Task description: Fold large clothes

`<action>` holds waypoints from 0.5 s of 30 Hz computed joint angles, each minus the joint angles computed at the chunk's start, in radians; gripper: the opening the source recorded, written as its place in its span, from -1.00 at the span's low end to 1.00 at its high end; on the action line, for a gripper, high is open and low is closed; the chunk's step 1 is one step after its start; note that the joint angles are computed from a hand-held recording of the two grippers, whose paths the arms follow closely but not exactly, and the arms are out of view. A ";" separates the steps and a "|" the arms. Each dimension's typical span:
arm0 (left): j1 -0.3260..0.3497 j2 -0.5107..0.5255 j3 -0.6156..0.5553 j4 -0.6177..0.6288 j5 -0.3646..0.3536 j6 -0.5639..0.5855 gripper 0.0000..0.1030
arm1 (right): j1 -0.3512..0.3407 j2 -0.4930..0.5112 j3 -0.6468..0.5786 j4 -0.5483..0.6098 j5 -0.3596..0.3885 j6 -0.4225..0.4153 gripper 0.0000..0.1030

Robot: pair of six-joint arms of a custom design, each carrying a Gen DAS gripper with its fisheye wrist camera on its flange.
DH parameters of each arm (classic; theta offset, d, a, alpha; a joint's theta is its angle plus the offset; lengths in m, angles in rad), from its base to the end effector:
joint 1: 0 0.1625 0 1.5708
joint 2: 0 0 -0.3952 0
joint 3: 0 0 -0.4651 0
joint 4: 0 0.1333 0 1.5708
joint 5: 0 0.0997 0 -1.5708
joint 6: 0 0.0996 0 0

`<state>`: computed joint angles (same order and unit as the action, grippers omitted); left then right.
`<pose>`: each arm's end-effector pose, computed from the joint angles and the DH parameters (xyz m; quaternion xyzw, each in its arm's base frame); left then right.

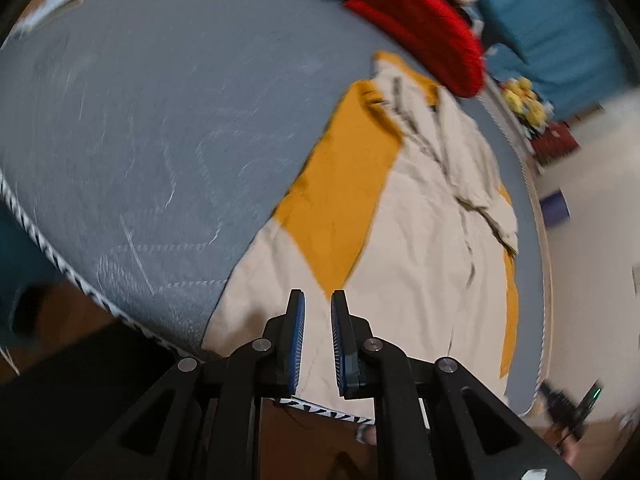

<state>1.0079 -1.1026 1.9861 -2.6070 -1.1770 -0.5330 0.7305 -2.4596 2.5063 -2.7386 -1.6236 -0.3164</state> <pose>-0.1676 -0.5871 0.0799 -0.0003 0.9779 -0.1655 0.1275 -0.1311 -0.2893 0.4365 -0.2328 -0.8142 0.4328 0.3092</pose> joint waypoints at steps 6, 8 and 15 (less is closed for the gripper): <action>0.013 0.044 -0.040 0.068 0.047 -0.058 -0.75 | -0.067 0.047 -0.030 0.104 0.026 -0.010 -0.50; 0.015 0.058 -0.054 0.105 0.069 -0.061 -0.69 | -0.065 0.067 -0.034 0.102 0.011 -0.017 -0.46; 0.034 0.091 -0.095 0.198 0.109 -0.063 -0.41 | -0.020 0.189 -0.066 0.091 -0.090 0.023 -0.32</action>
<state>1.0420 -1.0112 1.8913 -2.4094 -1.0680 -0.5963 0.7100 -2.2708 2.4406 -2.6477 -1.7135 -0.2933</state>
